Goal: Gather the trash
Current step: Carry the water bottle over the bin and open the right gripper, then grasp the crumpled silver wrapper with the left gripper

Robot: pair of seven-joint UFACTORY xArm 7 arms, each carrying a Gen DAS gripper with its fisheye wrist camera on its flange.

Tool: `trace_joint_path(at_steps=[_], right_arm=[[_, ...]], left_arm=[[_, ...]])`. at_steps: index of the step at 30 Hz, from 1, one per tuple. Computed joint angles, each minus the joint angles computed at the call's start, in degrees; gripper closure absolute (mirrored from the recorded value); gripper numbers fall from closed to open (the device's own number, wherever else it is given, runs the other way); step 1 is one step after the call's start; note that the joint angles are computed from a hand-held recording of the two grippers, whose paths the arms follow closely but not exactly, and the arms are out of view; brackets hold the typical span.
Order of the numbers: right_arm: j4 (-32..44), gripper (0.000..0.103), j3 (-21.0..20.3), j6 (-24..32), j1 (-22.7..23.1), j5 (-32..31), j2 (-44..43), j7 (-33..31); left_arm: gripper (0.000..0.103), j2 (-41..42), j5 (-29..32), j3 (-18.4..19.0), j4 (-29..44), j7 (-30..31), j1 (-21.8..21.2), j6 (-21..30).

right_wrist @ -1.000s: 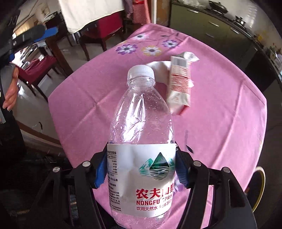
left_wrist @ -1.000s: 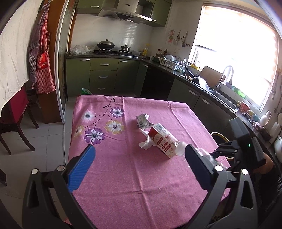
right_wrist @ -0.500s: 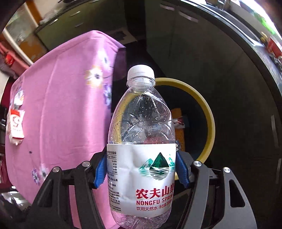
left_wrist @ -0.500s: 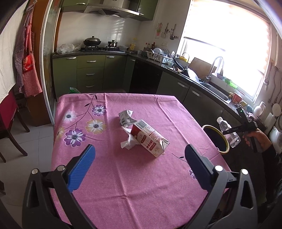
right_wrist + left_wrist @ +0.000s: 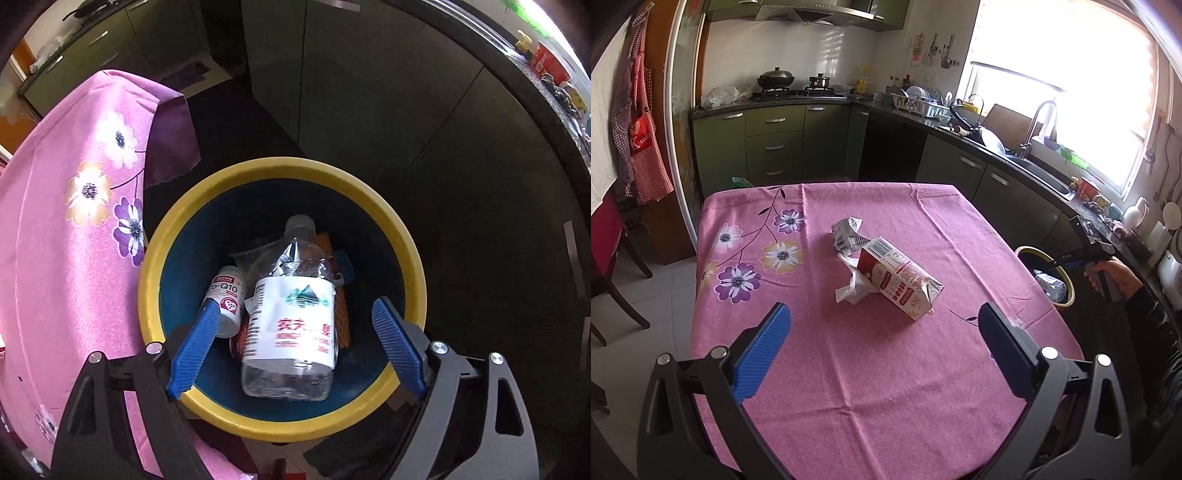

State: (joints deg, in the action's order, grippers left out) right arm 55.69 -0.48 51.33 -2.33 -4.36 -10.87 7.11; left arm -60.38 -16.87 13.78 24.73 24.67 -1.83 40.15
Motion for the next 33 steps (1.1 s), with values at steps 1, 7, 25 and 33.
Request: trace_joint_path(at_steps=[1, 7, 25, 33], right_arm=[[-0.9, 0.02, 0.2, -0.5, 0.1, -0.1, -1.6, 0.0], [-6.3, 0.02, 0.9, -1.9, 2.1, 1.6, -11.5, -2.1], [-7.6, 0.02, 3.9, -3.7, 7.1, 3.9, -12.1, -2.5], [-8.3, 0.02, 3.3, -3.3, 7.2, 4.1, -12.7, -3.7]], left_arm=[[0.006, 0.4, 0.0, -0.1, -0.1, 0.3, -0.3, -0.3], [0.006, 4.9, -0.4, 0.8, 0.2, 4.1, -3.6, -3.3], [0.006, 53.8, -11.6, 1.1, 39.6, 4.8, -5.5, 14.4], [0.017, 65.3, -2.1, -5.5, 48.6, -6.1, -1.4, 12.5]])
